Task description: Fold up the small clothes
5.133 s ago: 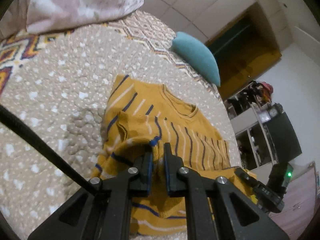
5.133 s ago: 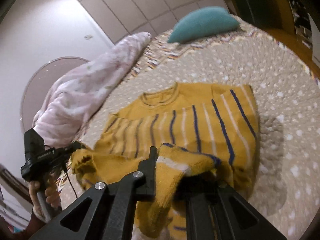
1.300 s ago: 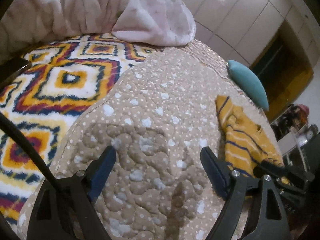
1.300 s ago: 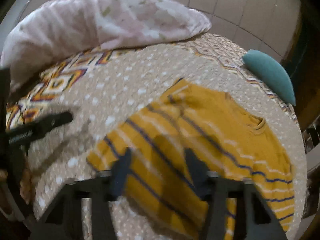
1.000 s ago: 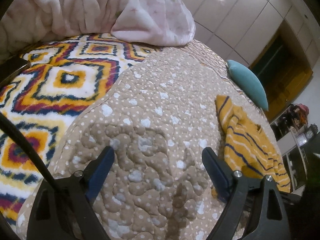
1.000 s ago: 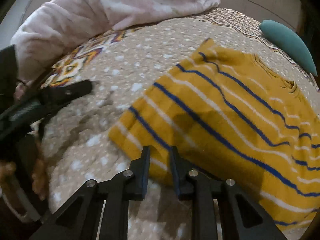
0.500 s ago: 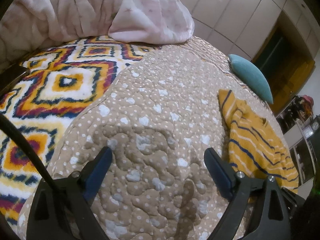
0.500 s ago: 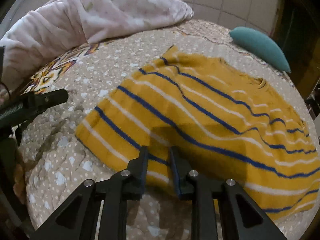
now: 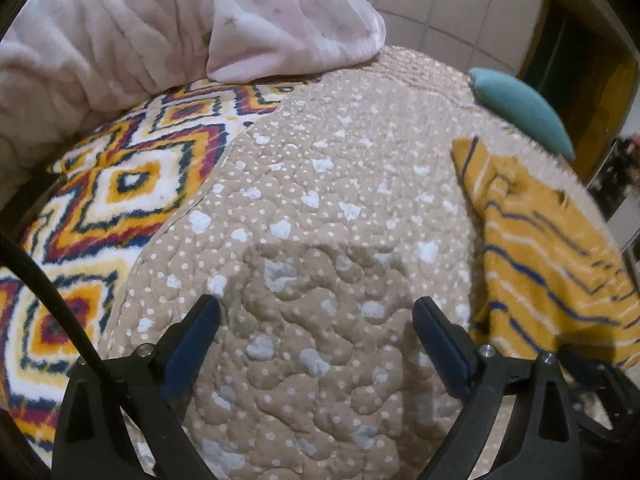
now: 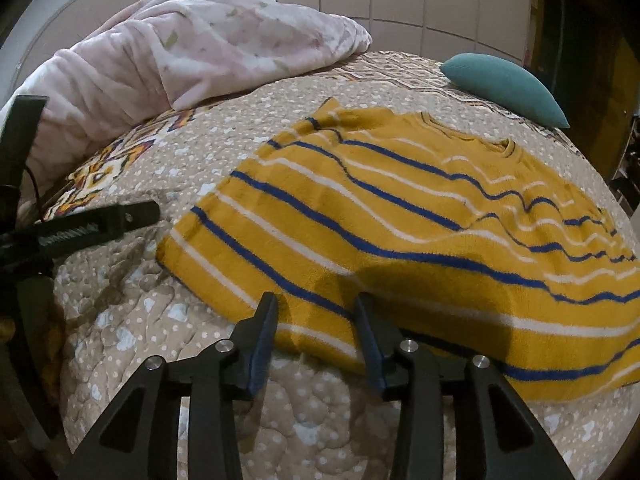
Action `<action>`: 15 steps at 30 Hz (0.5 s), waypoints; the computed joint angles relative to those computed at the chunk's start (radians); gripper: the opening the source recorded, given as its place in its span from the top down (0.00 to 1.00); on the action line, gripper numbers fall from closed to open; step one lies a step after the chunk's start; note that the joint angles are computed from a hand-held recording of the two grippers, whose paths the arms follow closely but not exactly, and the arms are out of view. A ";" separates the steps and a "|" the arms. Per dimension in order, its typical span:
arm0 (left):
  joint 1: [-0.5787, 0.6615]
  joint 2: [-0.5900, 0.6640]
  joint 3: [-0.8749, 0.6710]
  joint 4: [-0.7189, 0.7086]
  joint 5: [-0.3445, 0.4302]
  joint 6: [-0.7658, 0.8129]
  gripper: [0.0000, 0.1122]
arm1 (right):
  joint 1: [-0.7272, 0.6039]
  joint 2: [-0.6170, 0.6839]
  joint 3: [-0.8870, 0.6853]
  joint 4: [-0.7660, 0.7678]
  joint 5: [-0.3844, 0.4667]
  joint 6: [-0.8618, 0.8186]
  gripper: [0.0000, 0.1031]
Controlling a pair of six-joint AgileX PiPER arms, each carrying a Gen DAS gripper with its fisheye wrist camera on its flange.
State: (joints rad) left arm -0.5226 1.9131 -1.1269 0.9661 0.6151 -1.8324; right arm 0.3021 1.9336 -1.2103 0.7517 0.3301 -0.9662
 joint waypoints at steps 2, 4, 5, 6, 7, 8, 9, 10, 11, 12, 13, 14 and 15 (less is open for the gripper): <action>-0.008 0.018 -0.030 -0.033 0.037 0.046 0.14 | -0.032 -0.012 0.023 0.118 0.032 -0.104 0.53; -0.010 0.027 -0.044 -0.049 0.054 0.069 0.14 | -0.065 -0.017 0.040 0.205 0.078 -0.186 0.45; -0.013 0.034 -0.053 -0.057 0.066 0.082 0.14 | -0.077 -0.024 0.057 0.248 0.093 -0.238 0.43; -0.014 0.040 -0.061 -0.063 0.075 0.092 0.14 | -0.082 -0.032 0.074 0.284 0.095 -0.285 0.40; -0.016 0.049 -0.075 -0.074 0.090 0.110 0.14 | -0.080 -0.045 0.103 0.333 0.081 -0.352 0.37; -0.019 0.059 -0.092 -0.088 0.110 0.130 0.13 | -0.073 -0.051 0.116 0.353 0.068 -0.379 0.35; -0.022 0.068 -0.107 -0.101 0.127 0.147 0.13 | -0.063 -0.057 0.128 0.368 0.052 -0.407 0.30; -0.022 0.077 -0.124 -0.117 0.143 0.170 0.12 | -0.049 -0.060 0.134 0.364 0.034 -0.415 0.27; -0.021 0.086 -0.140 -0.136 0.156 0.195 0.11 | -0.036 -0.062 0.137 0.347 0.017 -0.407 0.25; -0.018 0.092 -0.153 -0.151 0.164 0.216 0.10 | -0.029 -0.061 0.138 0.340 0.007 -0.408 0.23; -0.018 0.096 -0.160 -0.159 0.169 0.226 0.09 | -0.026 -0.062 0.141 0.348 0.001 -0.420 0.23; -0.015 0.099 -0.167 -0.170 0.173 0.242 0.09 | -0.030 -0.062 0.143 0.367 0.006 -0.440 0.23; -0.014 0.101 -0.170 -0.174 0.173 0.248 0.09 | -0.041 -0.058 0.140 0.387 0.028 -0.457 0.22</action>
